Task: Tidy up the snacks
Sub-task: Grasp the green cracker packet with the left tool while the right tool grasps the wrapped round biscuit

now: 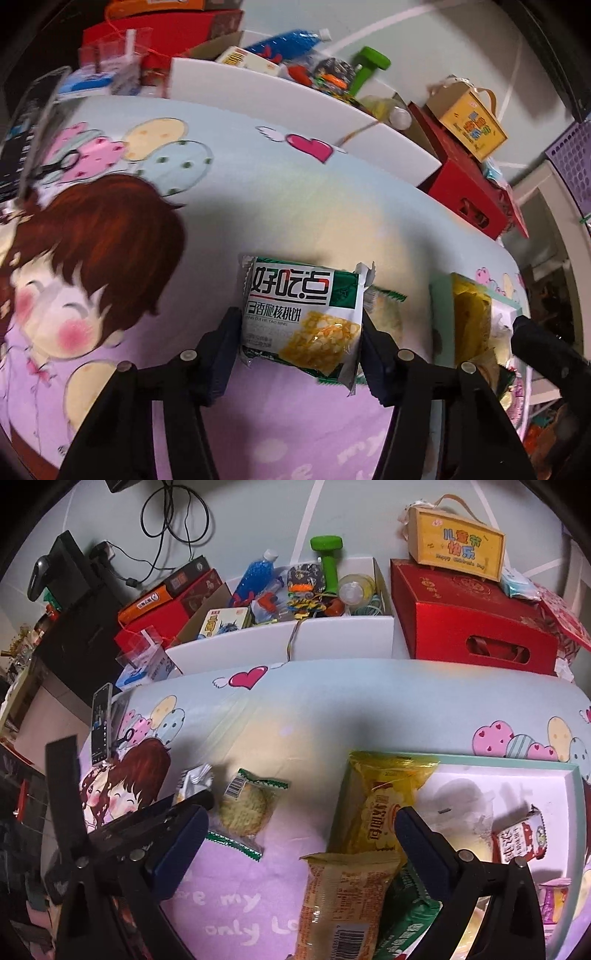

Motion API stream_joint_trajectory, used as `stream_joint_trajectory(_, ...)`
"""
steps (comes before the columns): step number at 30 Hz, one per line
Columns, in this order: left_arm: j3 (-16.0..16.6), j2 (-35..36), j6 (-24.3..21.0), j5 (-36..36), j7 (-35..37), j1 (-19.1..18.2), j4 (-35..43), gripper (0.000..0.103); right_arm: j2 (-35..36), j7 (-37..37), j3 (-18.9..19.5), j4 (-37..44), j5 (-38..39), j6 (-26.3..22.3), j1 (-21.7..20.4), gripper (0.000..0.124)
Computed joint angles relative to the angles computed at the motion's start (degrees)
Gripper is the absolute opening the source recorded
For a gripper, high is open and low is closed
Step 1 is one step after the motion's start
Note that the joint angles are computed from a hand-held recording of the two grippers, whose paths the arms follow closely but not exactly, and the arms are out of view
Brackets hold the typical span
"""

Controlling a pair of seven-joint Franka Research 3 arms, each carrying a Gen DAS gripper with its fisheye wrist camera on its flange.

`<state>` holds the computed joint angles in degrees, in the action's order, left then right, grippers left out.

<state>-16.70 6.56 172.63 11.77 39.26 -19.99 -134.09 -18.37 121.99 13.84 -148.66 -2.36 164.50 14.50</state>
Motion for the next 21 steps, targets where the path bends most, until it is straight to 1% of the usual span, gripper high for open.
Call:
stream_joint_trajectory(2, 2.28, -1.34, -0.62, 5.37, -4.83, -1.54, -1.10, 0.061, 0.86, 0.11, 0.30, 0.89, -0.16, -0.73, 0.21, 0.102)
stream_joint_trajectory(4, 3.19, -2.53, -1.83, 9.53, -8.42, -1.72, -1.81, 0.061, 2.06, 0.55, 0.73, 2.18, -0.80, -1.69, 0.43, 0.102)
stream_joint_trajectory(6, 3.58, -4.23, -1.95, 13.16, -12.04, -1.17, -3.13, 0.061, 3.52, 1.48, 1.12, 3.76, -1.94, -2.85, 0.59, 0.100)
stream_joint_trajectory(8, 3.22, -5.30, -2.35, 14.72, -13.49, -0.24, -3.94, 0.061, 4.99, 2.13, 0.97, 5.16, -2.65, -3.40, 1.33, 0.098)
stream_joint_trajectory(11, 2.71, -6.42, -4.75, 17.46, -15.59, 0.92, -4.42, 0.061, 7.66, 1.28, -0.19, 7.43, -1.83, -3.18, 3.54, 0.096)
stream_joint_trajectory(12, 2.62, -6.81, -5.22, 18.09, -16.34, 1.31, -4.73, 0.061, 8.67, 1.23, -0.38, 8.38, -1.92, -3.63, 4.04, 0.093)
stream_joint_trajectory(15, 2.46, -7.52, -5.68, 17.94, -16.67, 2.35, -5.71, 0.061, 11.46, 3.88, -0.44, 11.23, -5.19, -6.31, 4.66, 0.086)
stream_joint_trajectory(21, 1.86, -8.19, -8.81, 20.00, -17.86, 3.27, -5.70, 0.061, 16.13, 5.92, -2.94, 15.10, -5.58, -9.81, 7.51, 0.078)
